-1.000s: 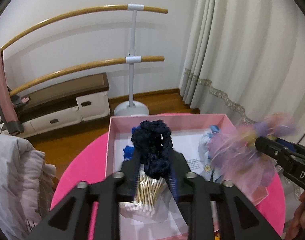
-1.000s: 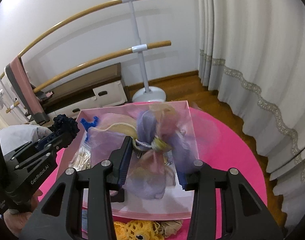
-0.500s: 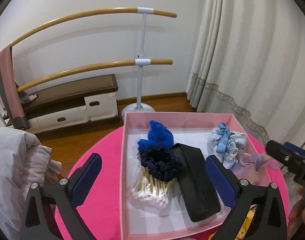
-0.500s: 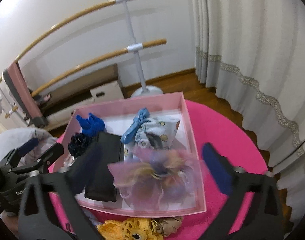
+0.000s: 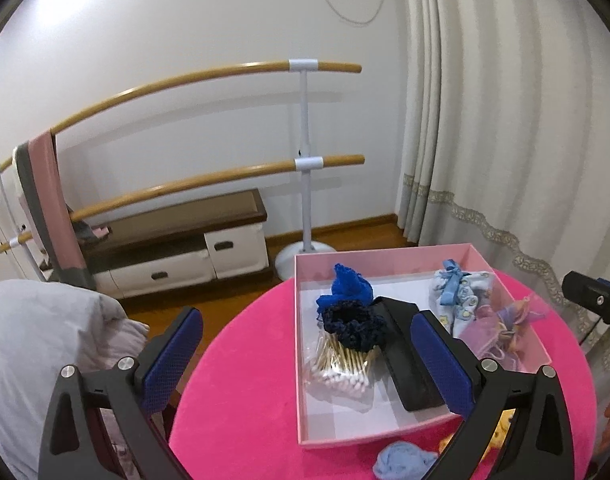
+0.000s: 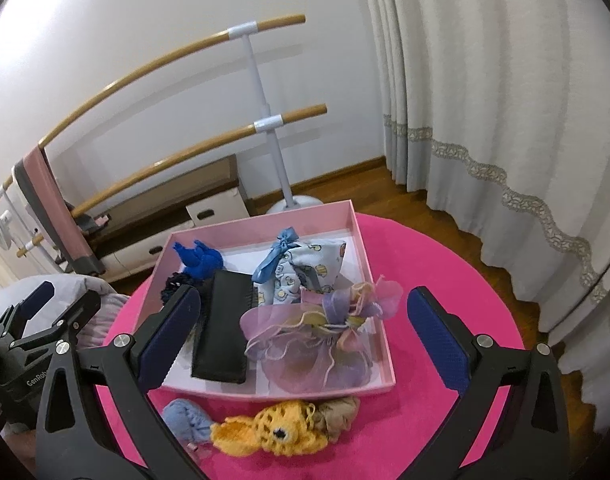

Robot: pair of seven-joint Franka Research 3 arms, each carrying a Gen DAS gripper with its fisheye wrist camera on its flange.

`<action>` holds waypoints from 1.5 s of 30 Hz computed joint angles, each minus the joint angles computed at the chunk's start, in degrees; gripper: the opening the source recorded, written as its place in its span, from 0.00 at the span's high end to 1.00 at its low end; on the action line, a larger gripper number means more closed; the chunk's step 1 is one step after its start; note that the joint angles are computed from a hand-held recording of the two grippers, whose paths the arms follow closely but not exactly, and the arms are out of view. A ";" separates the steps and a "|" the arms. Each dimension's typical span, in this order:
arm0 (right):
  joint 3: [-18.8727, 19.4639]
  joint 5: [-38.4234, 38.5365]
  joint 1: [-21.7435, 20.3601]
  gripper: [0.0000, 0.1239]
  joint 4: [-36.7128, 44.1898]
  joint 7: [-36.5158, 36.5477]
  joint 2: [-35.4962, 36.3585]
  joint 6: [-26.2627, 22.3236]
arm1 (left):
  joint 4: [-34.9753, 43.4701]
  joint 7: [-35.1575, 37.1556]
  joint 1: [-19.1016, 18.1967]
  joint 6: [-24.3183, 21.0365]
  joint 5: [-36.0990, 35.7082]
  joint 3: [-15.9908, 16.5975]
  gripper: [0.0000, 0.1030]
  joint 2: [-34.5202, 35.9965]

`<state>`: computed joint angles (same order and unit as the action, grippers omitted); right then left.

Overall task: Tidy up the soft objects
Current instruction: 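Withdraw both tools from the box back over the table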

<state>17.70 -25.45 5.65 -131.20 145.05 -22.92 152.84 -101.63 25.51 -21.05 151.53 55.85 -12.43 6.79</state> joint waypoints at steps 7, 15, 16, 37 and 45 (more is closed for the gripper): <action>2.85 0.49 -0.81 0.17 -5.62 3.45 -9.15 0.06 | -8.31 -3.83 0.85 -0.11 2.16 -2.34 0.00 -8.85; 7.12 2.88 -1.76 0.17 -8.89 3.70 -18.18 -4.60 | -16.88 -3.75 3.00 -0.58 -0.03 -6.80 0.00 -19.93; 7.81 3.09 -1.80 0.17 -8.95 3.85 -19.00 -5.27 | -18.00 -3.89 3.33 -0.43 -0.34 -7.30 0.00 -21.32; 14.76 5.99 2.28 0.17 -12.26 6.89 -30.36 -14.90 | -34.60 3.71 3.19 -1.57 -17.73 -11.92 0.00 -42.45; 15.31 5.88 2.44 0.17 -12.16 6.77 -31.15 -15.80 | -35.38 5.75 3.21 -2.42 -20.53 -12.79 0.00 -45.10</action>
